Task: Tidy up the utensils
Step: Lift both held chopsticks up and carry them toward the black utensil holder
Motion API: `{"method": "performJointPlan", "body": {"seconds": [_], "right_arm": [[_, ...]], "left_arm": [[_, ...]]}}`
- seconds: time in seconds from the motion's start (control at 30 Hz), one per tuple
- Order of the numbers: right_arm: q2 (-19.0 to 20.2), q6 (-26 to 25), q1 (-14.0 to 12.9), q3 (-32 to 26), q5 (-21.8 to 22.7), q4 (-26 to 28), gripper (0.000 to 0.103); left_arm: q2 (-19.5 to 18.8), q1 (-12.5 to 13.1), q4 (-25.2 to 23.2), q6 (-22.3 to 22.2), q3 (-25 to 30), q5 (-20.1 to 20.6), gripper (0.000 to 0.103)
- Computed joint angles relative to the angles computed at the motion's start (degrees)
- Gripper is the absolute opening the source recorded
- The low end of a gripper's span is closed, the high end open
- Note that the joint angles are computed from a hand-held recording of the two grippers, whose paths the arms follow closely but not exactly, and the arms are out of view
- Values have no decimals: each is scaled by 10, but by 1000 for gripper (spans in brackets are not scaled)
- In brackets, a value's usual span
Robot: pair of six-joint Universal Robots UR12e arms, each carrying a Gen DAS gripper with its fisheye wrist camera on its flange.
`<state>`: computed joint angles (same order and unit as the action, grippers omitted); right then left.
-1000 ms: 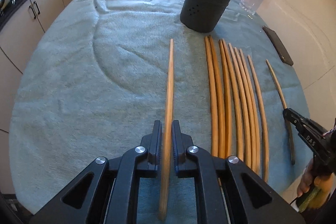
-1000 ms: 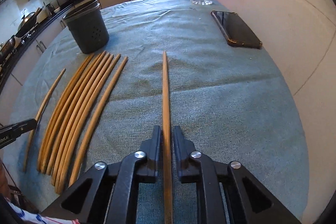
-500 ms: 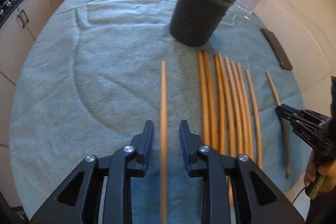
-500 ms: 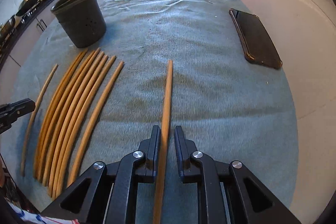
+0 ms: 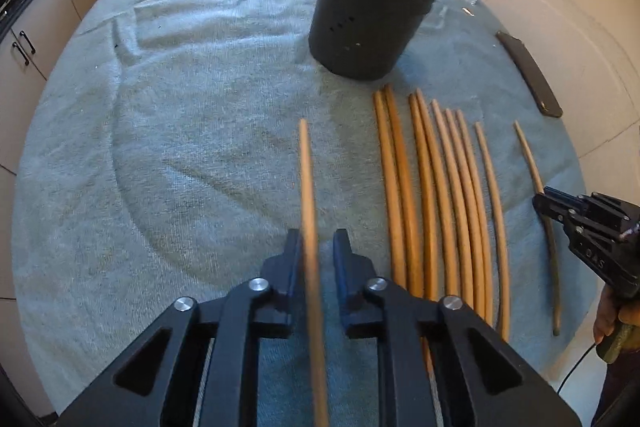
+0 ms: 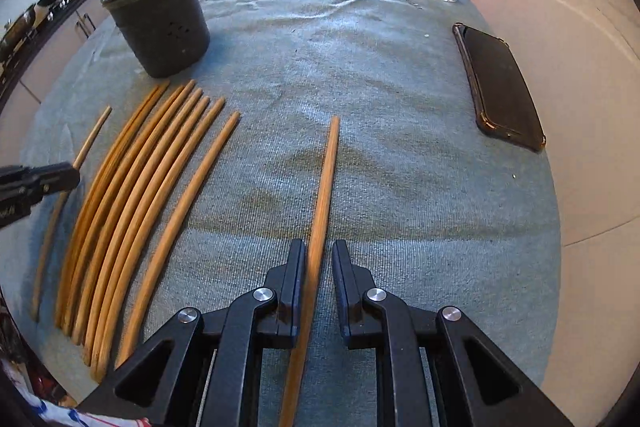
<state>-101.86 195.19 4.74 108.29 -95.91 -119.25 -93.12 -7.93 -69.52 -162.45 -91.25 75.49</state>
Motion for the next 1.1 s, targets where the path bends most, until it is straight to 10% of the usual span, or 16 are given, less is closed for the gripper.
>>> {"method": "performJointPlan", "body": {"seconds": [0.47,1.1], "right_arm": [[55,-63,-13,-74,33,96,7],[-68,-16,3,41,40,-171,7]], "left_arm": [[-19,-11,-30,33,30,8,6],[116,39,208,-9,-87,-100,6]]}}
